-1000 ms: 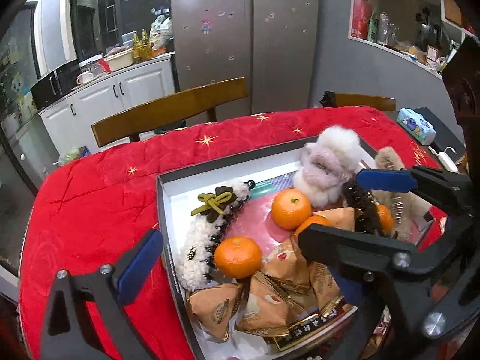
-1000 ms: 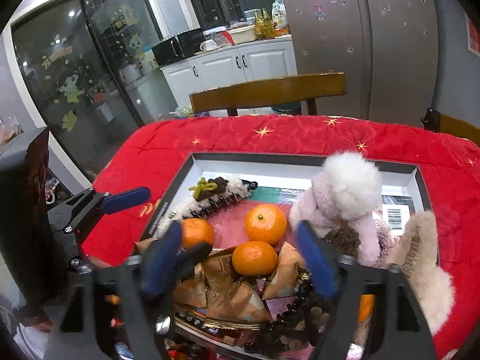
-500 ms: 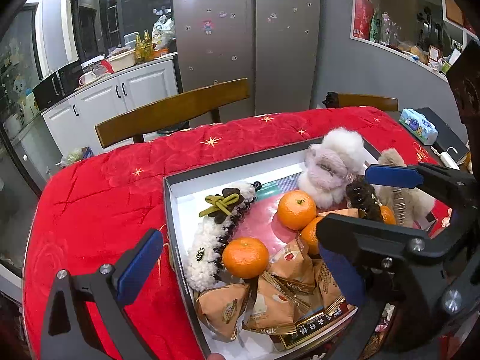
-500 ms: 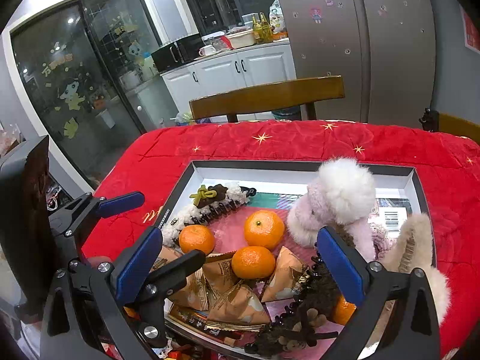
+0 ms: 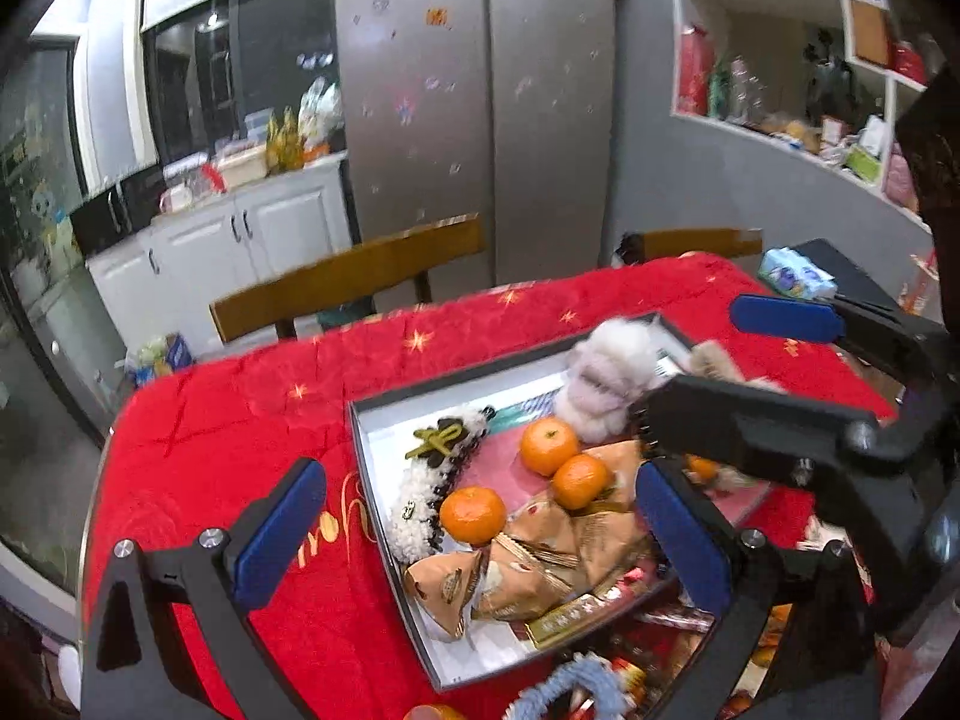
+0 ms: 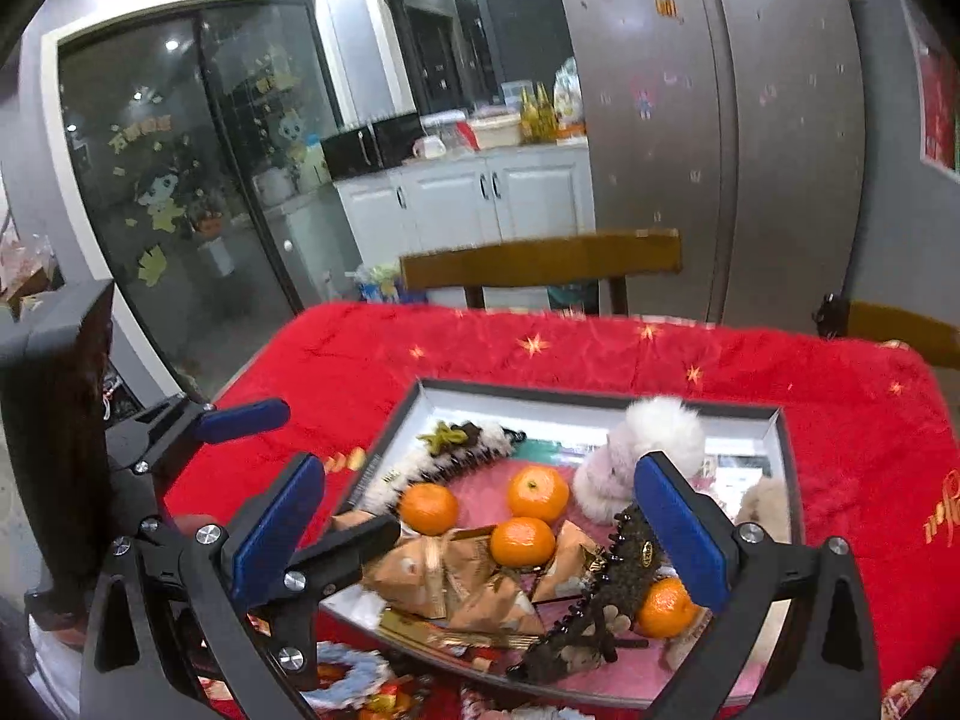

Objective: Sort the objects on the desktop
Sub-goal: 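Withdraw both open tools from the tray back over the pile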

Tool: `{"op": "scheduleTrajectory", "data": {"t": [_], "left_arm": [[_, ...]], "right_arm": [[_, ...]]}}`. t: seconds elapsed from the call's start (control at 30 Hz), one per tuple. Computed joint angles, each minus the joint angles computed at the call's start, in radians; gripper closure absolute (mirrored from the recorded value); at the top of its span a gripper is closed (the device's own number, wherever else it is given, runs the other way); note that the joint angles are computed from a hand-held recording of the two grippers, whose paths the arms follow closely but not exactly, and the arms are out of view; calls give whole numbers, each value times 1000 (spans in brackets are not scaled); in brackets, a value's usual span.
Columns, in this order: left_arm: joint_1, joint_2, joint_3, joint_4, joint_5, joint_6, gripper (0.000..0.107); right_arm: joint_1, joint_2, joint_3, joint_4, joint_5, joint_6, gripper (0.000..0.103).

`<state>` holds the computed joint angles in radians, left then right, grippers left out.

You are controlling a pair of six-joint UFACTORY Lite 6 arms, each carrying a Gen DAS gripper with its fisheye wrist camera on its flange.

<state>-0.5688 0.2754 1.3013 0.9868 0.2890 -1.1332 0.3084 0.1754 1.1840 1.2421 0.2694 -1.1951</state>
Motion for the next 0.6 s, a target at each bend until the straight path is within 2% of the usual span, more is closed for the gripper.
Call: {"op": "scheduleTrajectory", "data": {"t": [0.13, 0.43, 0.6], "left_arm": [[-24, -126, -70, -20, 21, 9, 4], [-136, -426, -254, 31, 144, -75, 4], [-245, -587, -368, 111, 274, -185, 4]], "right_arm": [[-8, -121, -66, -7, 10, 37, 0], [-29, -392, -193, -261, 17, 317, 0], [-25, -568, -303, -422, 13, 469, 0]]}}
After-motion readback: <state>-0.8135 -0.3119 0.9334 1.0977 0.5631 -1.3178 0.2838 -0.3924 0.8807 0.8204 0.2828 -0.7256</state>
